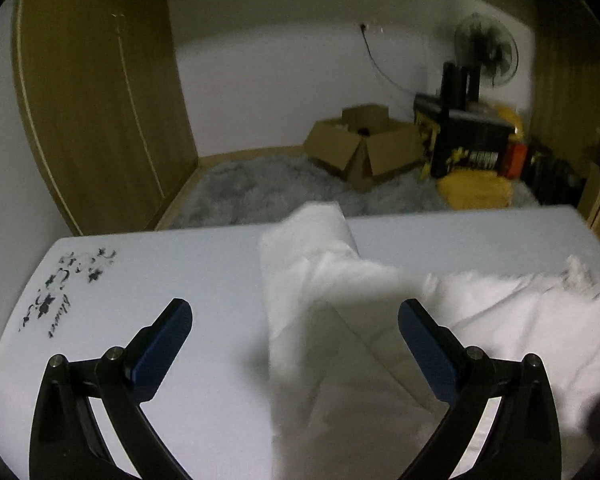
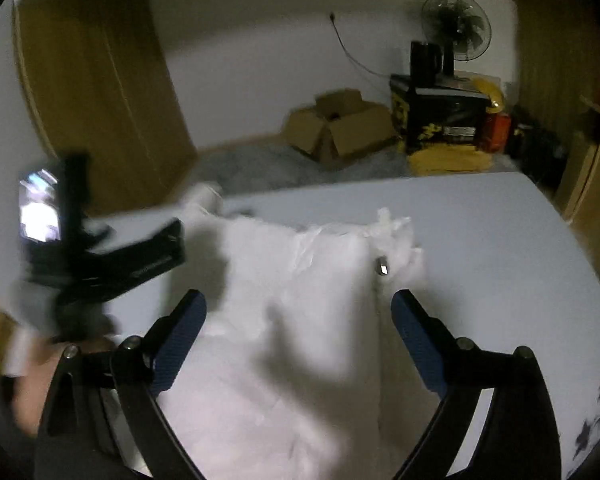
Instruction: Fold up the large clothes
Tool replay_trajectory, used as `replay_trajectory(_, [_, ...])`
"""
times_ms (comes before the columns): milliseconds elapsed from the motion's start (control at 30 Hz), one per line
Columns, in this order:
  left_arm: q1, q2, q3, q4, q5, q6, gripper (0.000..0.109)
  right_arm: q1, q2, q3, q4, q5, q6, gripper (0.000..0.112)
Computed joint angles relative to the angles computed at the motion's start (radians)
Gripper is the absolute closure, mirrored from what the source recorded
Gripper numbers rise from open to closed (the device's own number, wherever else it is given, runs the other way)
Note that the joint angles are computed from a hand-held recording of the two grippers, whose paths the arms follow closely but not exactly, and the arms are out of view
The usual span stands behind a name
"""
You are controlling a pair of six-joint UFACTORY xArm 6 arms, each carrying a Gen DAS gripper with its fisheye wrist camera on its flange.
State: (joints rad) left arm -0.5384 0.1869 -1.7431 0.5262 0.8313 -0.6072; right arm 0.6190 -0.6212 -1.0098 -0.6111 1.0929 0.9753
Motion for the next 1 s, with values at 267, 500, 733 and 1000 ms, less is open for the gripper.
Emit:
replay_trajectory(267, [0.01,0.054,0.044,-0.109,-0.018,0.026,0.006,-0.275,-0.155,0.279,0.261,-0.234,-0.226,0.01])
replay_trajectory(500, [-0.01,0.102,0.014,-0.036,0.042,-0.003,0.006,-0.25,-0.102,0.287,0.187,-0.263,-0.165,0.009])
replay_trajectory(733, [-0.023,0.155,-0.041,-0.019,0.103,0.008,0.006,-0.273,-0.08,0.294,0.188,-0.287,-0.163,0.009])
replay_trajectory(1000, [0.092,-0.075,0.159,-0.456,-0.001,0.237,0.006,-0.305,-0.192,0.264,0.426,-0.199,-0.283,0.01])
